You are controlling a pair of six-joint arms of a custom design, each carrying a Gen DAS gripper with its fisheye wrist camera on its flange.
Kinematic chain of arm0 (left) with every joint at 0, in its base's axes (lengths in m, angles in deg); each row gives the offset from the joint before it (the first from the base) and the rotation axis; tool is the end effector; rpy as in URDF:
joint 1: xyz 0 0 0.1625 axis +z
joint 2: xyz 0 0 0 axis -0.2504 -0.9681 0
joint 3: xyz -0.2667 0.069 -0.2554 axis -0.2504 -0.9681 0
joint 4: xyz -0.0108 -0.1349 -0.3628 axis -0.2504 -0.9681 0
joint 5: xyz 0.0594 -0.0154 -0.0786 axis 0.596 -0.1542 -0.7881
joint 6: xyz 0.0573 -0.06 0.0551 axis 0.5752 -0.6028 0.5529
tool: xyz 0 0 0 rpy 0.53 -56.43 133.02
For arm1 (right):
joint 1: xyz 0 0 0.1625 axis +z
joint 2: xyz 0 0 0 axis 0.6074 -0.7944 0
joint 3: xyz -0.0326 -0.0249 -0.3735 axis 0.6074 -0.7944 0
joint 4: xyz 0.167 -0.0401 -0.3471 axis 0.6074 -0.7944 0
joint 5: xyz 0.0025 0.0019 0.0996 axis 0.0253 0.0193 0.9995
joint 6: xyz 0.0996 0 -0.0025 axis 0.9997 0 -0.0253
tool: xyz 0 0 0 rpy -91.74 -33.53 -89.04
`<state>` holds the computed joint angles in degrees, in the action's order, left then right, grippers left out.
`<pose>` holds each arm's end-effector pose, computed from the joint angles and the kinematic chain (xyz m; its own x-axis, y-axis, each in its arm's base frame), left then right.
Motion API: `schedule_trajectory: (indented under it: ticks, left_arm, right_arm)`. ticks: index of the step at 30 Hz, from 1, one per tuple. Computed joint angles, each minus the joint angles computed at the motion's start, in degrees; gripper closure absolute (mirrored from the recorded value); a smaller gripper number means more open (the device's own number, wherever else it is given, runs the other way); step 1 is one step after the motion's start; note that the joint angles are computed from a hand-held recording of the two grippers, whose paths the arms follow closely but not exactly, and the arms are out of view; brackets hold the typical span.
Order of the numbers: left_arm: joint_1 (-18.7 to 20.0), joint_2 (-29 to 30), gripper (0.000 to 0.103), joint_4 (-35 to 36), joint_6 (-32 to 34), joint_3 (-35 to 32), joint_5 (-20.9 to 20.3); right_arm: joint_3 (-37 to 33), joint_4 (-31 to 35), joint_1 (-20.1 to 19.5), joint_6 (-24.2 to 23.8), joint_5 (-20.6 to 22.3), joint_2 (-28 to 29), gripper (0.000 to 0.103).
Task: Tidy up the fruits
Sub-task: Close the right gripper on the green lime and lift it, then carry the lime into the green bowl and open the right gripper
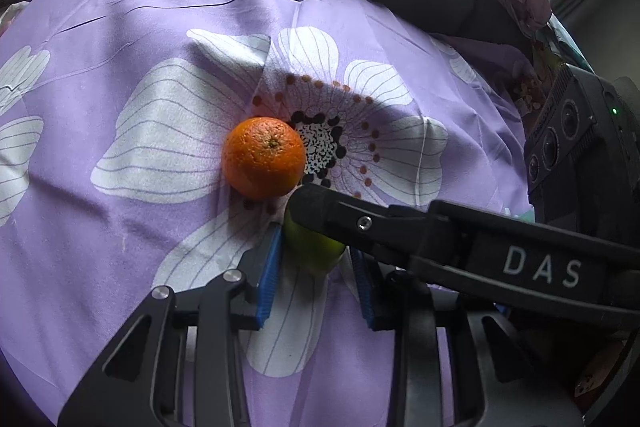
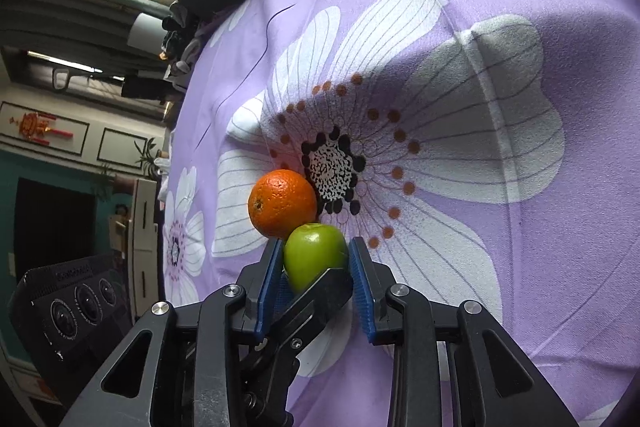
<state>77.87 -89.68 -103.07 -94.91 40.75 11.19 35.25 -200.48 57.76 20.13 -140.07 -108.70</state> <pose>-0.1131 -0.6575 0.1488 -0.9175 -0.2104 -0.3376 0.0364 0.8008 -0.5979 0.2048 -0.7362 0.0293 -0.9526 -0.3034 -0.0217 -0.2995 0.9480 -0.1073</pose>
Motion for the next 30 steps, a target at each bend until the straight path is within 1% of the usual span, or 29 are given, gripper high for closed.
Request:
schedule_trajectory:
  ticks: [4, 9, 15, 22, 30]
  left_arm:
    - [-0.81, -0.29, 0.071, -0.84, 0.68, 0.84, 1.32]
    - [-3.15, -1.13, 0.071, -6.48, 4.15, 3.38, 3.25]
    - [-5.88, -0.66, 0.071, -11.92, 8.50, 4.61, 4.13]
    - [-8.49, 0.47, 0.071, -16.55, 13.37, 5.00, 2.85]
    - [-10.78, 2.99, 0.071, -18.48, 17.60, 3.51, 0.16]
  right_arm:
    - [1.95, -2.05, 0.62, -0.81, -1.26, -0.97, 0.068]
    - [7.56, -7.46, 1.06, -2.85, 0.33, -4.78, 0.068]
    - [15.01, -15.18, 0.84, -3.98, 2.27, -10.07, 0.068]
    - [22.76, -23.31, 0.25, -4.74, 3.09, -15.98, 0.068]
    - [30.14, -31.70, -1.20, -3.59, 3.45, -21.76, 0.068]
